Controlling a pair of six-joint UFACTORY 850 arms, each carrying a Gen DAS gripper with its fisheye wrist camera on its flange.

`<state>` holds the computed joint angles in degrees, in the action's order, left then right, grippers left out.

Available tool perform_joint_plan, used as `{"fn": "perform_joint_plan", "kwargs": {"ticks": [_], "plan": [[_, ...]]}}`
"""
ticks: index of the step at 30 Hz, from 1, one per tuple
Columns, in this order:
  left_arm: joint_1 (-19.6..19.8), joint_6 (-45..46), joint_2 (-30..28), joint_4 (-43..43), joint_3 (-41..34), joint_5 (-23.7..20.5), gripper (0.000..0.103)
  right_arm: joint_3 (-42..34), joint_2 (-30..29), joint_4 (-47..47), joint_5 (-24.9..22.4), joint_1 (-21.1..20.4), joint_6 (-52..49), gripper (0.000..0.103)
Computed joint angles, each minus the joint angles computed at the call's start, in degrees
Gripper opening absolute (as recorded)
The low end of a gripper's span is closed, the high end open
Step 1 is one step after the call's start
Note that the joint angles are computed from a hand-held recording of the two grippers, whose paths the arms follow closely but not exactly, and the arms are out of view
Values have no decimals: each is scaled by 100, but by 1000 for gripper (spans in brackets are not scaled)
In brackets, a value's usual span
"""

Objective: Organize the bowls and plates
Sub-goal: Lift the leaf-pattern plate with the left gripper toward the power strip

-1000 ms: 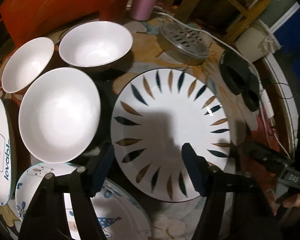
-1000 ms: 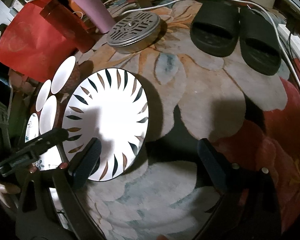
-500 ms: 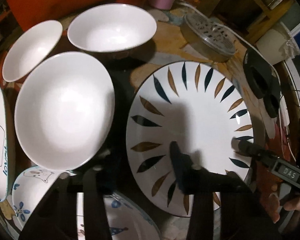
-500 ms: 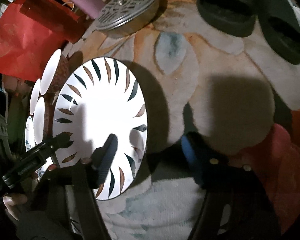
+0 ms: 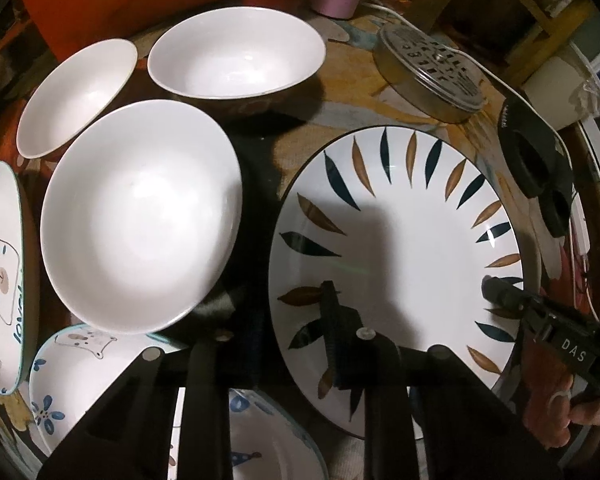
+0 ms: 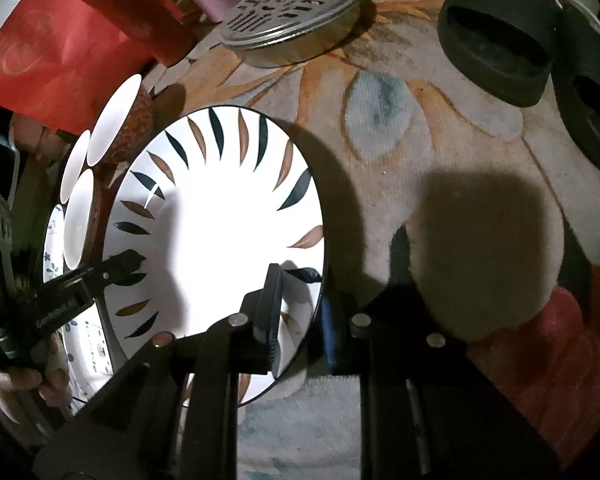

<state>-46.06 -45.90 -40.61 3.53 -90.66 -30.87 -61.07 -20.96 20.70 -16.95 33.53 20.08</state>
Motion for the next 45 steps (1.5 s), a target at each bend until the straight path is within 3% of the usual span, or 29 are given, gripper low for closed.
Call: {"fn": "perform_joint_plan", "kwargs": {"ticks": [11,20,32,40,45], "plan": [[-190,354,129,-15,53,204,21,418,476,-864,180,33,874,17],[-447,699,24,-138,-262,228,21,988,1125,-2011,238,8,2159,18],[-1017,1590,-664,-791,-1517,-65,21,2282,2699,-3375,-215,-183,3905,18],[-1363,1978,-1493,-1049,-2823,-586,22,3084,3649,-3488,-544,-484,4158,18],[-1495,1902,-2099,-993,-3736,-1078,22,3467,3917,-3402,-461,-703,4090,18]]}}
